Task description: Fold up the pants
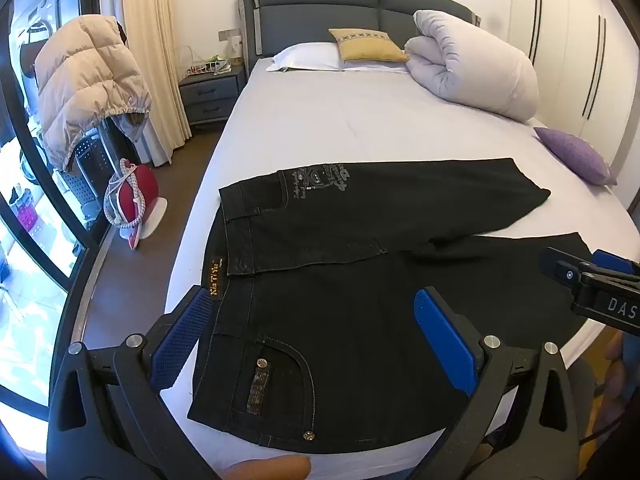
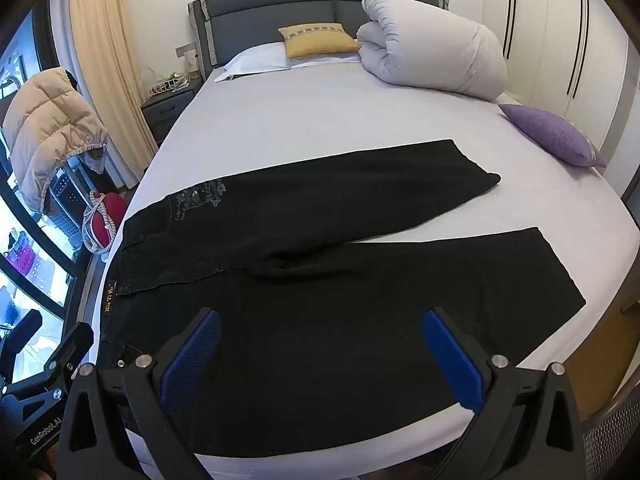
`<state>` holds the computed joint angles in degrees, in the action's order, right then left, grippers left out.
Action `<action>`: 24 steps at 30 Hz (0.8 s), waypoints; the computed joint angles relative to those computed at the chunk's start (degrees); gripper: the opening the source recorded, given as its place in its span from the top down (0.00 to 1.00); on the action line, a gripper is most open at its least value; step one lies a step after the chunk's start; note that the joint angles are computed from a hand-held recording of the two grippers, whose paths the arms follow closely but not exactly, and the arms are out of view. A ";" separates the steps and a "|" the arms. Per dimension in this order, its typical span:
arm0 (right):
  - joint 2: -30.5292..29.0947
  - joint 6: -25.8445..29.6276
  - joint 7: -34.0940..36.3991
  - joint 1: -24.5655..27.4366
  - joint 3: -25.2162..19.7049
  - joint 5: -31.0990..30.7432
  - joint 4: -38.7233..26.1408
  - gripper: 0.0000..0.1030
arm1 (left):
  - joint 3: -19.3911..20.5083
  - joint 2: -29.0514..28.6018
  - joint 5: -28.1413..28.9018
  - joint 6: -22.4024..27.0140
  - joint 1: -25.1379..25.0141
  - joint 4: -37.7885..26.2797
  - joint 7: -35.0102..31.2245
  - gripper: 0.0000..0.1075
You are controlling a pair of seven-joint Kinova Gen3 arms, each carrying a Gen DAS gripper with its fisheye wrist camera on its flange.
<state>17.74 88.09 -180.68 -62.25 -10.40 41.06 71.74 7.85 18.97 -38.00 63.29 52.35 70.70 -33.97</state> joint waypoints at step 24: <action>0.81 0.59 0.96 -0.63 0.29 -0.05 -0.57 0.00 | 0.15 -0.21 1.74 -1.13 -1.30 0.98 -0.89 0.04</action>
